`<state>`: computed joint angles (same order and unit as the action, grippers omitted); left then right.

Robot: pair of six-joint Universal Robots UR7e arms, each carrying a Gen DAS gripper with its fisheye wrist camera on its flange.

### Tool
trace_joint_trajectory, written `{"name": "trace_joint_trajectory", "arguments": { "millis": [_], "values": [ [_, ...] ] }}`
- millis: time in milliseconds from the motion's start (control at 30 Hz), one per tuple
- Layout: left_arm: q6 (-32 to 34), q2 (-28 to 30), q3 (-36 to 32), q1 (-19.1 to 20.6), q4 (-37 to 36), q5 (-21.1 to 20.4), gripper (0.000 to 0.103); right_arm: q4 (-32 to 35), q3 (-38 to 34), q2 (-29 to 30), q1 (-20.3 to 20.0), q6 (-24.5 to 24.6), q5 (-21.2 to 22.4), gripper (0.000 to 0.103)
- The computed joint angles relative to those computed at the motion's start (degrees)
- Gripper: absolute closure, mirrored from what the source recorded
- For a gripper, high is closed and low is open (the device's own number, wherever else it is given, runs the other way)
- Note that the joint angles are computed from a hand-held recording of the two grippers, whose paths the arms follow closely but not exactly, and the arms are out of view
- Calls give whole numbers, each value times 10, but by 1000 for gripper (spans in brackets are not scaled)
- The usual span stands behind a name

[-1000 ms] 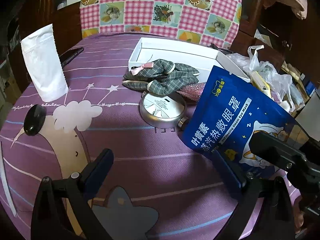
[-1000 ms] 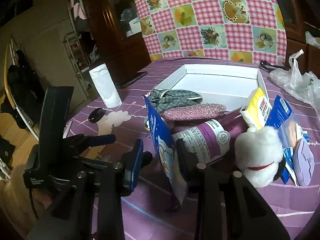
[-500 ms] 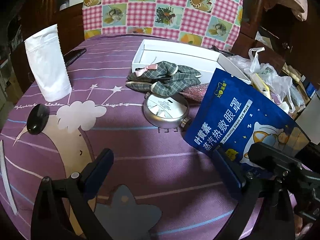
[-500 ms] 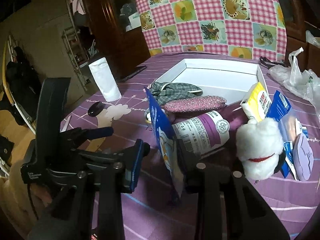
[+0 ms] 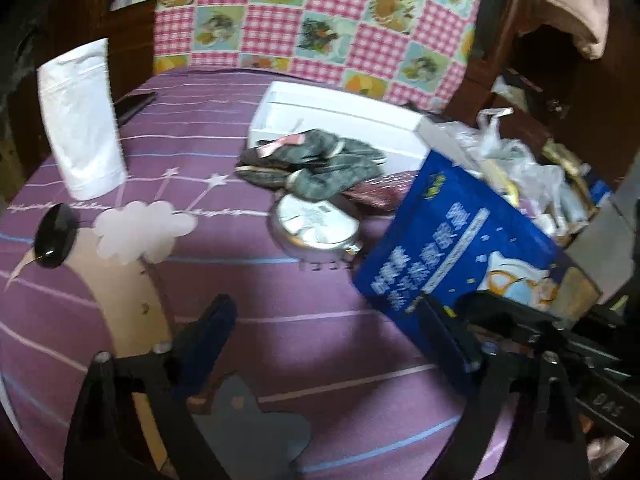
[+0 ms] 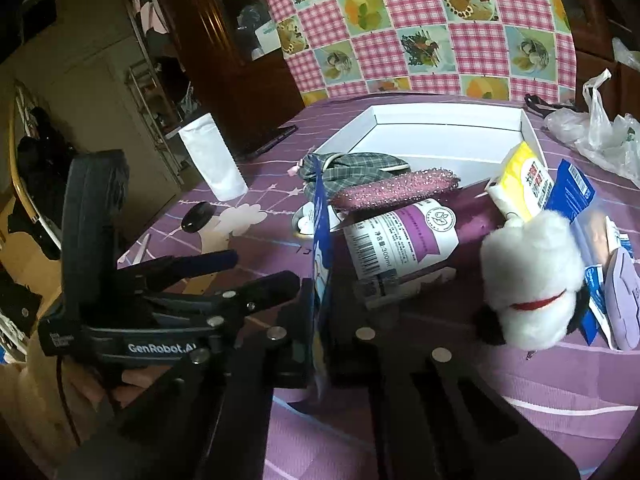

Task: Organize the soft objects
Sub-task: 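Grasp the edge of the blue eye-mask bag with the right gripper, then lift the blue bag with the right gripper while the left gripper grasps the pink sparkly pad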

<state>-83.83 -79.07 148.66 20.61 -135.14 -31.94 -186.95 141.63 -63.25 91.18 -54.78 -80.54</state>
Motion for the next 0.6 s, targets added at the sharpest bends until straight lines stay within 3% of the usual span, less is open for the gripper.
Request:
{"name": "trace_joint_trajectory", "arguments": {
  "millis": [200,433,533,600],
  "values": [
    [36,-7,34,-6,-107,17,41,11,9,-18,-9,-11,34,97],
    [-63,-48,2,-28,78,36,47,20,19,-55,-17,-14,83,97],
    [-49,-65,-5,-41,90,20,48,26,20,-72,-14,-14,93,97],
    [-60,-75,-25,-52,144,19,48,9,20,-77,-4,-11,87,97]
  ]
}}
